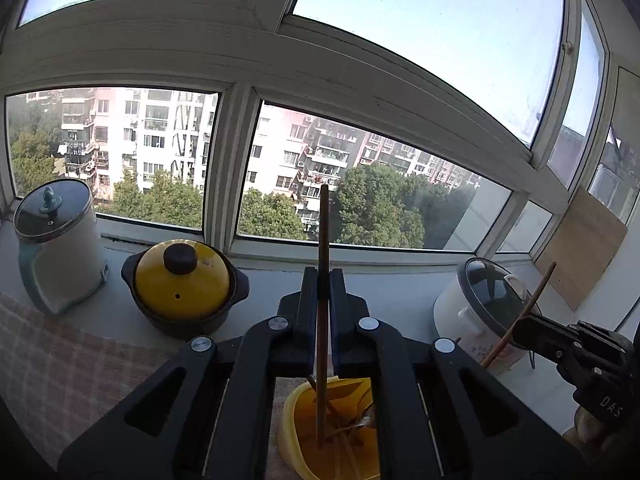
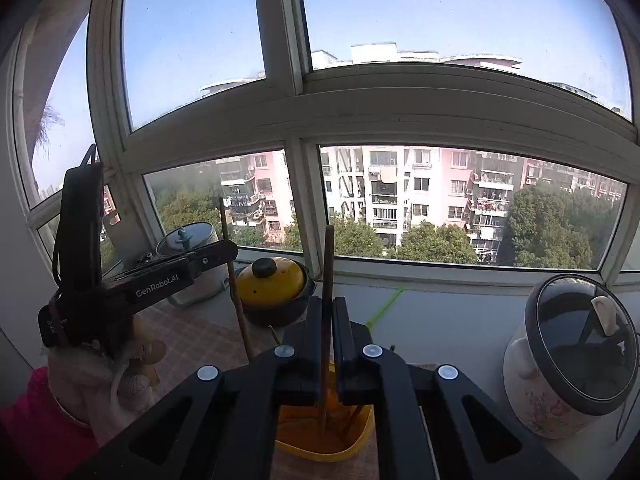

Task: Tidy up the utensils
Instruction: 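Lower both chopsticks into the bin and open both tools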

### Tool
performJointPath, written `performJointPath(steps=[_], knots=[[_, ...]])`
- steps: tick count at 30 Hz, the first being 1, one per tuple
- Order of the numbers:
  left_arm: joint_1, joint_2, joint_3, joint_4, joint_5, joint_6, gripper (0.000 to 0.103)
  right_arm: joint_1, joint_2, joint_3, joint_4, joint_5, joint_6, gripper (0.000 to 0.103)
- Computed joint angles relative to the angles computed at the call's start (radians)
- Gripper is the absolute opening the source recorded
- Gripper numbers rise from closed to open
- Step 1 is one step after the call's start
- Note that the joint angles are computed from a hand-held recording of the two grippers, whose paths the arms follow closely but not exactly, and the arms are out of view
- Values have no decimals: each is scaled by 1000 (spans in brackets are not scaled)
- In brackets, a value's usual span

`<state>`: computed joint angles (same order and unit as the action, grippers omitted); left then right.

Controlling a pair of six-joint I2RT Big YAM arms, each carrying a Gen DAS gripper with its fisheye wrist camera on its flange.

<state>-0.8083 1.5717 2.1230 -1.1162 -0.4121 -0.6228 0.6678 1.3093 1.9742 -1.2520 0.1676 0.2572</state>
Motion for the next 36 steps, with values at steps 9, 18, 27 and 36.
performJointPath(steps=[9,18,27,36], knots=[[-11,-5,-71,37,-1,7,3,-19,-14,-88,21,-39,10,2],[-25,-15,-94,11,22,21,3,-22,-31,-141,16,-78,39,2],[-35,-38,-105,-22,46,8,3,-11,-41,-147,-28,-99,79,4],[-56,-83,-141,-45,33,2,29,22,-61,-162,-69,-71,104,42]])
